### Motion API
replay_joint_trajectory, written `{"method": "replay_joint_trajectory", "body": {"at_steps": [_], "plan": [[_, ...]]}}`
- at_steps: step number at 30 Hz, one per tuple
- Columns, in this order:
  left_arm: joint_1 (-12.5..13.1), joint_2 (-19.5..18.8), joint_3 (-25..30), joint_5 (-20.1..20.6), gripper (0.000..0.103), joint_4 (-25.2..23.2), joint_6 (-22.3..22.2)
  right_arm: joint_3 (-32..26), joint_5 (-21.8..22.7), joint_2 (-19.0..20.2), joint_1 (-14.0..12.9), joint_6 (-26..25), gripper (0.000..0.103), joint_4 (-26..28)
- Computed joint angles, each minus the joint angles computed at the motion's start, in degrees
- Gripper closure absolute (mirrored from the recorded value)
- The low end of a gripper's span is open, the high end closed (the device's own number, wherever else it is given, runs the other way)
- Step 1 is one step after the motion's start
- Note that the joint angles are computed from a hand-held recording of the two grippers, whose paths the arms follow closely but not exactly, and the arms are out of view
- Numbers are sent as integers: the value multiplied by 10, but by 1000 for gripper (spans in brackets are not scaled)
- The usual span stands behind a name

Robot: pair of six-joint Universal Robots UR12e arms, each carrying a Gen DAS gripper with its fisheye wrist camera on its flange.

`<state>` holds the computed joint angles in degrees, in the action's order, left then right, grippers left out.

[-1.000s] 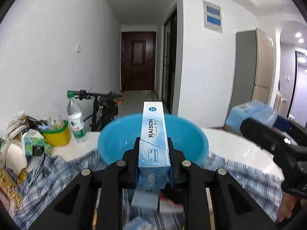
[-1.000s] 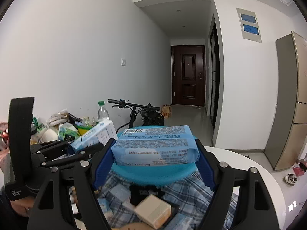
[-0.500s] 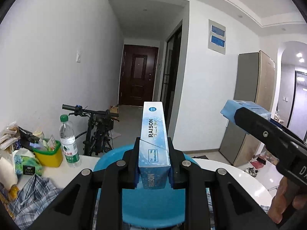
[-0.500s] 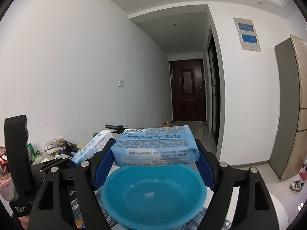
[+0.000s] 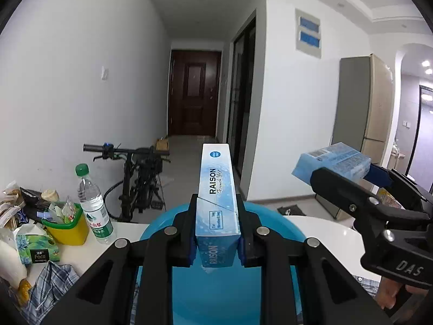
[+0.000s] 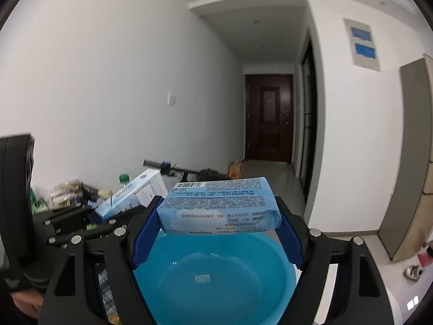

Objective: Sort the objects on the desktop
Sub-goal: 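Carry the RAISON box with the left gripper over the turquoise basin while the right carries the soap bar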

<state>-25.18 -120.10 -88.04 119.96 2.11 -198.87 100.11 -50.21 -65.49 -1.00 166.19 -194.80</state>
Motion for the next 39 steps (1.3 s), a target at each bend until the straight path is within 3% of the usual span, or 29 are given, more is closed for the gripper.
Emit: {"method": "replay_joint_trajectory", "body": {"at_steps": [4,7,10,14,24,27,39], "plan": [[11,-6,14,-2,79,-41,-13,-34,-26,11,10,-30,26,87],[19,-16,26,-10,79,-70,-34,-60,-15,24,9,-11,26,141],[23,-27,25,-4,79,-49,-77,-71,-33,38,12,21,26,131],[28,-40,42,-10,79,-78,-72,-81,-44,52,16,33,26,137],[42,-61,53,-49,79,-128,-73,-101,-51,74,15,28,26,174],[42,-63,54,-39,79,-134,-73,-102,-56,78,13,27,26,176],[58,-61,61,-71,79,-231,-127,-114,-67,85,19,-2,26,228]]}}
